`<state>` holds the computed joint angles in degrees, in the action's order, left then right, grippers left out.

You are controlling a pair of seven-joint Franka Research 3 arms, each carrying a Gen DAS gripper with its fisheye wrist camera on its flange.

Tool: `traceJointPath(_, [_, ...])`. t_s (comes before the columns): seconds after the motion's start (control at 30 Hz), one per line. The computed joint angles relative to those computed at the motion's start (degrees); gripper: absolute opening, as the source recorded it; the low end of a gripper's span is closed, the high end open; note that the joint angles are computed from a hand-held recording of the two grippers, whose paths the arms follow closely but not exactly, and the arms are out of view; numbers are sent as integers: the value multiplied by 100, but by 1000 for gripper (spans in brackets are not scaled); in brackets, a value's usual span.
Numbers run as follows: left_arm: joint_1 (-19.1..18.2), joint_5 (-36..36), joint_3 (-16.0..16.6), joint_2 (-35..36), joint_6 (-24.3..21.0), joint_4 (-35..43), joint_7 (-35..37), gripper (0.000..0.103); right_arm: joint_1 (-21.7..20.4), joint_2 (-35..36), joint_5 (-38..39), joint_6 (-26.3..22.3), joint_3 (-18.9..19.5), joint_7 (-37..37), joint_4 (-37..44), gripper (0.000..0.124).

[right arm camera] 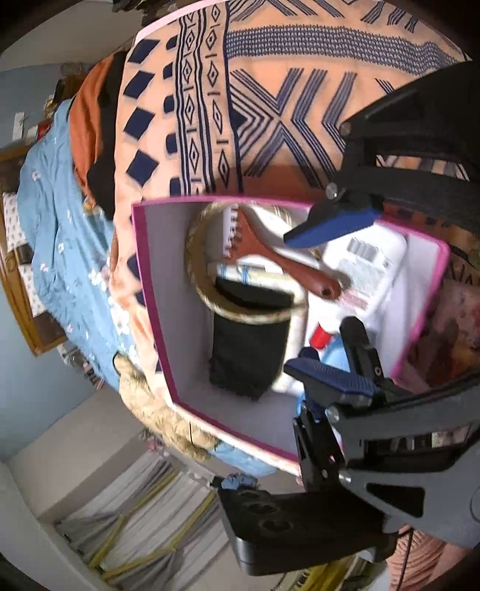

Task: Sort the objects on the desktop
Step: 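Lower the rake into the box and open the right gripper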

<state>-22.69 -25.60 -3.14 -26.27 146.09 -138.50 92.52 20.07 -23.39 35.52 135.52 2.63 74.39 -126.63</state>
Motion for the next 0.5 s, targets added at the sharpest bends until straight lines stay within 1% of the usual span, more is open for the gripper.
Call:
traceJointPath(0.07, [18,32,-30,-232,67,-145,-63,60,39,-140,69,68,6,-29,-95,71])
traceJointPath(0.13, [43,152,-77,-421,116,-249,-211,62,73,-283,176,220,21,15,-218,73])
traceJointPath(0.23, [31,354,-128,-747,155,-427,-457,63,42,-442,219,476,86,347,-372,80])
traceJointPath(0.3, [-6,482,-124,-885,197,-498,-600,63,-37,-543,186,696,155,761,-477,85])
traceJointPath(0.43, [-94,720,-118,-1143,220,-633,-851,63,-120,-613,81,743,132,1429,-518,85])
traceJointPath(0.5, [-139,839,-104,-1256,207,-685,-937,63,-152,-677,-65,775,148,1583,-551,85])
